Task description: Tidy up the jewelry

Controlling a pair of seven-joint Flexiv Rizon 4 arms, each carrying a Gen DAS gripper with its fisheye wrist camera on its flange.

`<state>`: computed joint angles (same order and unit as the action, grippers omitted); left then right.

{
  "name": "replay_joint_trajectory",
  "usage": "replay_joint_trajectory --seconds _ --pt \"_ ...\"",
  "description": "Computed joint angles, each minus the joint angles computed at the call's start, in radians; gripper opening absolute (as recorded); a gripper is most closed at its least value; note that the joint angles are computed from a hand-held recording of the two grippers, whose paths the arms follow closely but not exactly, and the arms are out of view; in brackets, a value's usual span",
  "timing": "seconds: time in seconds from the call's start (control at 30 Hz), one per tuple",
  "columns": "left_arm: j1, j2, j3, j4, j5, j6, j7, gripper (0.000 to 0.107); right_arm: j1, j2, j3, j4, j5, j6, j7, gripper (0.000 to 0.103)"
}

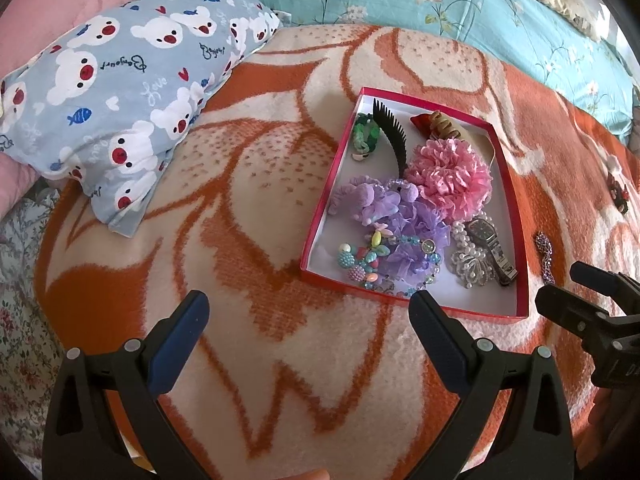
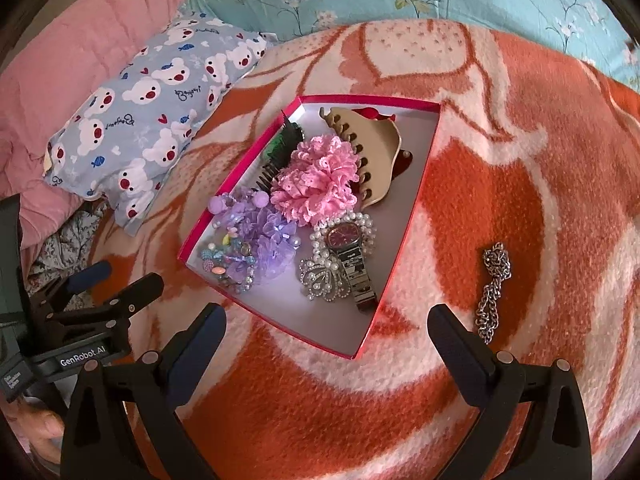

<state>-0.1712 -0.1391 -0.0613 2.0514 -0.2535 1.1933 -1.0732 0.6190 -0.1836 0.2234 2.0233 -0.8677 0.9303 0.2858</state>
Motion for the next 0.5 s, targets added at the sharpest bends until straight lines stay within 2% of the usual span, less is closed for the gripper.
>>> replay_joint_trajectory --seconds 0.5 --pt "0.003 -0.004 -0.001 -0.005 -0.004 -0.009 0.007 0.101 -0.002 -0.003 -0.003 0.003 -0.006 0.021 0.008 0.102"
